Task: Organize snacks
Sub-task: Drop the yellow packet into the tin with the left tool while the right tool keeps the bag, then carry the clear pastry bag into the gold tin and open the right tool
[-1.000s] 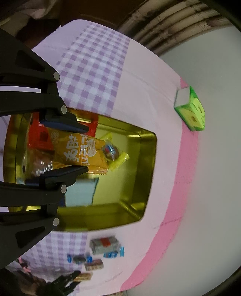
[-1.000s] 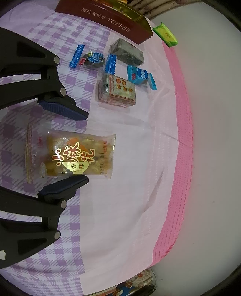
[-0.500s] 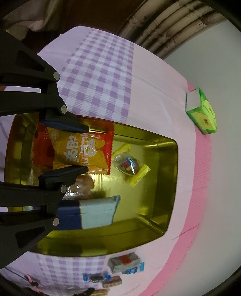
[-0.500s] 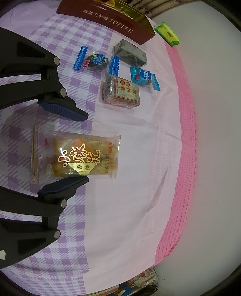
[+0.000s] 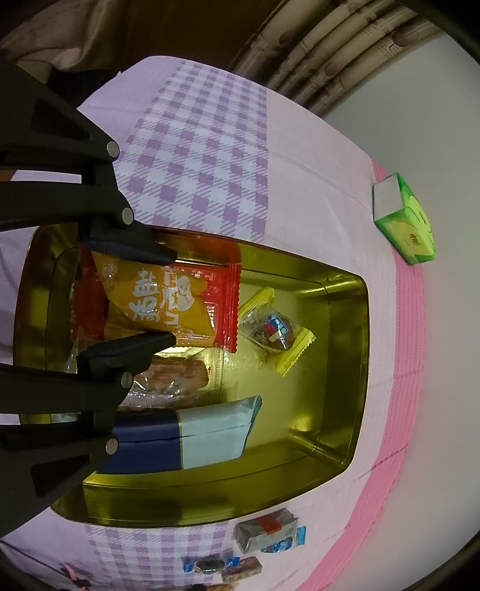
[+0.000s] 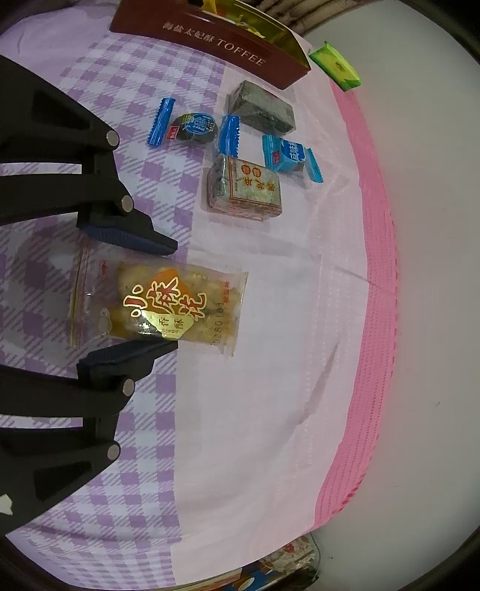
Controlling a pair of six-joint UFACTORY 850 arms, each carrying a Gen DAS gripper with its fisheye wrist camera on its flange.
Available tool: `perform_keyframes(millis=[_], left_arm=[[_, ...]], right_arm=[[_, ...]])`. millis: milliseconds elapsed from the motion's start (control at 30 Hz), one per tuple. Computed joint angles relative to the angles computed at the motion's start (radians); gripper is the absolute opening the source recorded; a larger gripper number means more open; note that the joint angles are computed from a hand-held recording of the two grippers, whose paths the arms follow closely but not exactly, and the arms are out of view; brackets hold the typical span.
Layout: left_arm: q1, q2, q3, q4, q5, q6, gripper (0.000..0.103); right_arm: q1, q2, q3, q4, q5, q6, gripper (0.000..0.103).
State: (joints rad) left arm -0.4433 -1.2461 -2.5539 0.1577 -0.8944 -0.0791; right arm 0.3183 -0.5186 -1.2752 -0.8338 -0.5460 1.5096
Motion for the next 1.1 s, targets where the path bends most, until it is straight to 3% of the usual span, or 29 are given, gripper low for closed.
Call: perform_keyframes(millis=[233, 467, 867, 1100], left_arm=[[0.001, 0.012, 0.021, -0.01, 0.011, 0.004, 0.043], [-0.004, 0.104, 0.183, 0.022, 0.11, -0.019, 0.056], [0.004, 0.194, 0.311, -0.025, 0.224, -0.003, 0.065], [0.014, 0.229, 0.352, -0.045, 0.275, -0.016, 0.065]], right_arm=[[0.001, -0.008, -0.019, 0.042, -0.022, -0.03, 0.035], [0.012, -0.015, -0.034, 0.06, -0.055, -0.016, 0.035], [0.05, -0.003, -0.049, 0.047, -0.123, 0.045, 0.034], [0.076, 0.007, -0.077, 0.026, -0.147, 0.073, 0.034]])
